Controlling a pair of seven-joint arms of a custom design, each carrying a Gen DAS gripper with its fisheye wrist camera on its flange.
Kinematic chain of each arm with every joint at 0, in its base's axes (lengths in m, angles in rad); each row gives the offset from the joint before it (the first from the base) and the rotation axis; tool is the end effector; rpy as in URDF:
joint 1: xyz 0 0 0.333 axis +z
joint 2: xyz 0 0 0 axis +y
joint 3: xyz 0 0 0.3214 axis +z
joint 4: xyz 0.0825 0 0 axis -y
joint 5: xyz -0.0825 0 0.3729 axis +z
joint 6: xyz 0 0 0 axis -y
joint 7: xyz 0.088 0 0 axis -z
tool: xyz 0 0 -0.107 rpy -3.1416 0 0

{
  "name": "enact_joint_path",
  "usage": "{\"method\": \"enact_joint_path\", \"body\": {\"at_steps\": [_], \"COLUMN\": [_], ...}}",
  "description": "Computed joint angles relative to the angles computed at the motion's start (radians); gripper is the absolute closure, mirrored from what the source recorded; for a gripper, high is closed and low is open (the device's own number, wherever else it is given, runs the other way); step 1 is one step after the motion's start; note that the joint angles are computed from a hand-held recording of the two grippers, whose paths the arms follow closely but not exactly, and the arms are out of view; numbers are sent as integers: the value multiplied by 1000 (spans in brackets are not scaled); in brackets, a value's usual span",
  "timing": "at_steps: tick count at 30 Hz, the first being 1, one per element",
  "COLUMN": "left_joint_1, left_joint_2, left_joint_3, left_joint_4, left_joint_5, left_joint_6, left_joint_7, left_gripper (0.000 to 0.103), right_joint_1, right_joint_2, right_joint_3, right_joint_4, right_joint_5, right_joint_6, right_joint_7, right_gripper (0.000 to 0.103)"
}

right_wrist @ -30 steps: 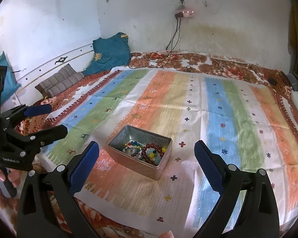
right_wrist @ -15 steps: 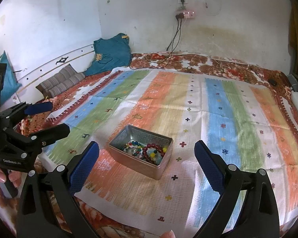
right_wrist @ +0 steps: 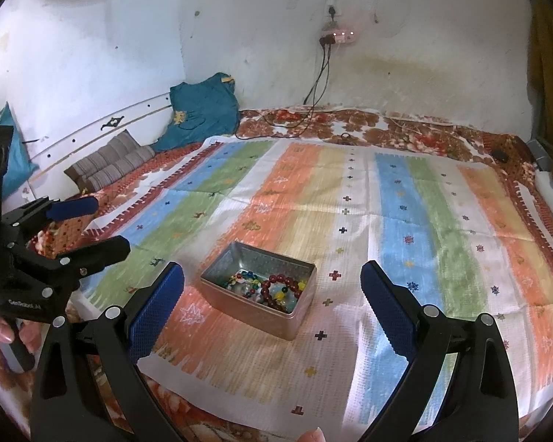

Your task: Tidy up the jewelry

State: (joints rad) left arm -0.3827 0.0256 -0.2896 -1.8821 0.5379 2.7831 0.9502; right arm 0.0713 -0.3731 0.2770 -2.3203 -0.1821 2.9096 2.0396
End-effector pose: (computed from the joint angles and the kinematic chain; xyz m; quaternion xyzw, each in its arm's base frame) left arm 0.4611 -0.3939 0.6006 -0.4680 0.7604 -0.3799 0.2418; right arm 0.4399 0.1911 0.6035 -0.6480 0.6049 -0.2654 0.3791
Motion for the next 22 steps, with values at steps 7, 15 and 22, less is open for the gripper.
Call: {"method": "enact_joint_path", "body": {"at_steps": [7,15,22], "left_joint_1": [1,3,2], "left_joint_2": [2,4,0], "left_joint_3": [1,4,2], "left_joint_4": [3,3,-2], "left_joint_5": [-9,-12,-13], "left_joint_6": [-1,6,12], "left_joint_7": [7,0,1], "left_gripper": [6,6,6], "right_joint_1": [0,7,6], "right_joint_2": [2,3,4], "right_joint_3": [-1,-9,-7], "right_joint_4": [2,1,2], "right_joint_5": [-5,0,1], "right_joint_6": [-2,-3,-3], "right_joint_7": [3,-4,-4], "right_gripper": [6,6,6]}}
